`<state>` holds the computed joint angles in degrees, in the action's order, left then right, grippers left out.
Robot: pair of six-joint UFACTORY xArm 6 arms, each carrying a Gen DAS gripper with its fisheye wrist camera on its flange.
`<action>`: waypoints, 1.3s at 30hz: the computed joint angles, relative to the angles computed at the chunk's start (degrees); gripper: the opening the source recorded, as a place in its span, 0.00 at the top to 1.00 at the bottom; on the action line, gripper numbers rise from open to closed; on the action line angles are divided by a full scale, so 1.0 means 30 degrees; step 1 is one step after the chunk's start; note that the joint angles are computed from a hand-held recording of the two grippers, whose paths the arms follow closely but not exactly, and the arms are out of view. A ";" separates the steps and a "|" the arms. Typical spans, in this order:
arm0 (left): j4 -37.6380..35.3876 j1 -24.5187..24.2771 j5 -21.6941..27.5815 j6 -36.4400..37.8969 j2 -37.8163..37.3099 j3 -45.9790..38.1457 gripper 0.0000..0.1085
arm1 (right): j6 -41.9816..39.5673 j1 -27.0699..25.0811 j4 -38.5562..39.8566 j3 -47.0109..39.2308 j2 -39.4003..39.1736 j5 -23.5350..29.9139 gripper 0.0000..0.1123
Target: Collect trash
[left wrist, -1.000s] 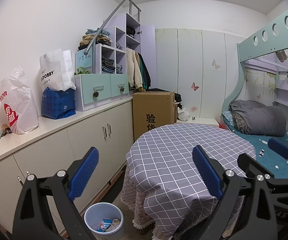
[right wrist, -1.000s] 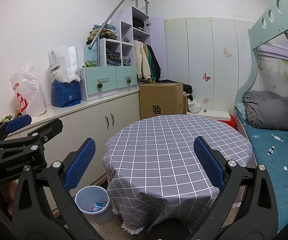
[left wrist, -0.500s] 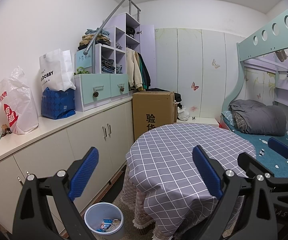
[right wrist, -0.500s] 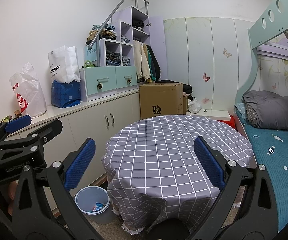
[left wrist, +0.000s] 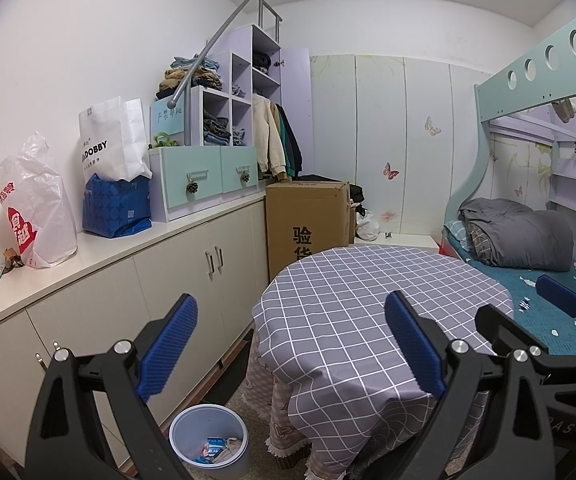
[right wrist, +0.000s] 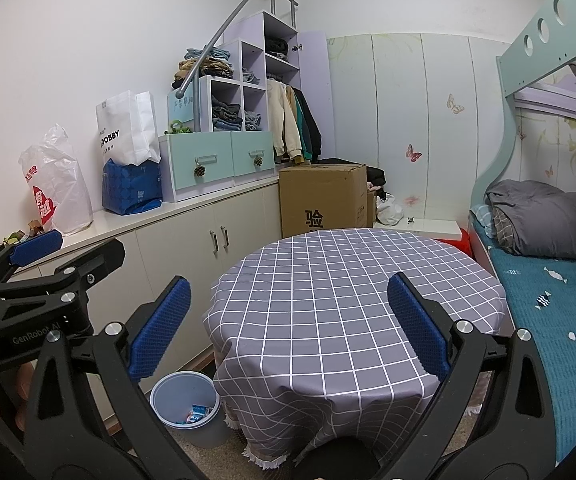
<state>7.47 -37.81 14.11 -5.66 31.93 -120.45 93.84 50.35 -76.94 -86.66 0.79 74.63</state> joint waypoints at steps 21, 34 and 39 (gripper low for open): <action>-0.0352 0.0059 -0.0004 0.0397 0.0101 -0.0061 0.14 | 0.0164 -0.0061 0.0097 -0.0030 0.0134 -0.0078 0.14; -0.0620 0.0090 -0.0005 0.0656 0.0116 -0.0010 0.14 | 0.0228 -0.0085 0.0169 -0.0111 0.0219 -0.0126 0.14; -0.0587 0.0069 0.0163 0.0627 0.0249 -0.0322 0.14 | 0.0210 -0.0095 0.0186 -0.0157 0.0252 -0.0126 0.14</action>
